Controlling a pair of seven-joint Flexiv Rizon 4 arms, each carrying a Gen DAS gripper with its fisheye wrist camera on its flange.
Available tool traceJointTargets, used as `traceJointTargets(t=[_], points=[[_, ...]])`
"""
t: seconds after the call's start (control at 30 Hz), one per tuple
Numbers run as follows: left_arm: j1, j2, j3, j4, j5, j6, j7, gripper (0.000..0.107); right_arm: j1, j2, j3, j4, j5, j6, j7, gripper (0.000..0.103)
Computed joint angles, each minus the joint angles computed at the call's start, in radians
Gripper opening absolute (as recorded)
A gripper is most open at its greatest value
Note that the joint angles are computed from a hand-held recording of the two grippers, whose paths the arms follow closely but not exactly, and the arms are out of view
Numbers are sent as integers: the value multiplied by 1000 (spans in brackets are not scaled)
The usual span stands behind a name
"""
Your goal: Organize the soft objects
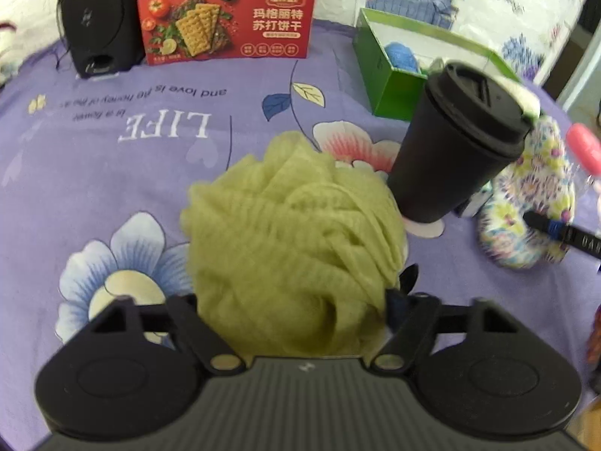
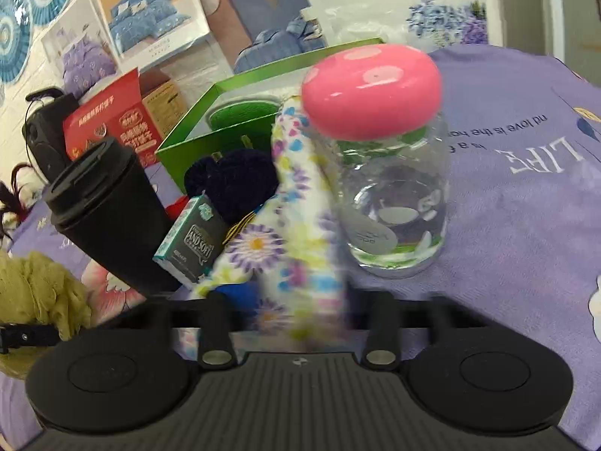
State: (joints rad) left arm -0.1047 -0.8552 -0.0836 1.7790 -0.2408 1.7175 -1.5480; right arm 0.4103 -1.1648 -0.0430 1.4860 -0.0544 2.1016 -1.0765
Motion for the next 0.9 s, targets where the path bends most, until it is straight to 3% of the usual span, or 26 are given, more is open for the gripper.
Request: traceJointTargets(t=[0.2, 0.3, 0.4, 0.5, 0.6, 0.73, 0.8, 0.9], points=[[83, 72, -89, 107, 29, 134, -51, 62, -42, 44, 58, 95, -66, 172, -39, 0], [91, 119, -94, 155, 58, 202, -80, 62, -56, 66, 81, 149, -87, 295, -56, 0], [62, 151, -66, 179, 67, 226, -93, 62, -9, 91, 44, 191, -24, 333, -121, 0], [62, 153, -71, 176, 79, 180, -85, 62, 36, 116, -6, 212, 19, 225, -198, 0], [100, 119, -118, 156, 83, 115, -87, 62, 95, 128, -65, 213, 107, 105, -251, 11], [50, 70, -74, 99, 41, 40, -89, 63, 134, 129, -110, 197, 182, 21, -265, 16], [55, 50, -85, 75, 37, 20, -79, 65, 181, 130, -171, 190, 217, -50, -272, 18], [19, 36, -51, 52, 31, 21, -71, 68, 144, 123, -147, 168, 164, -90, -268, 25]])
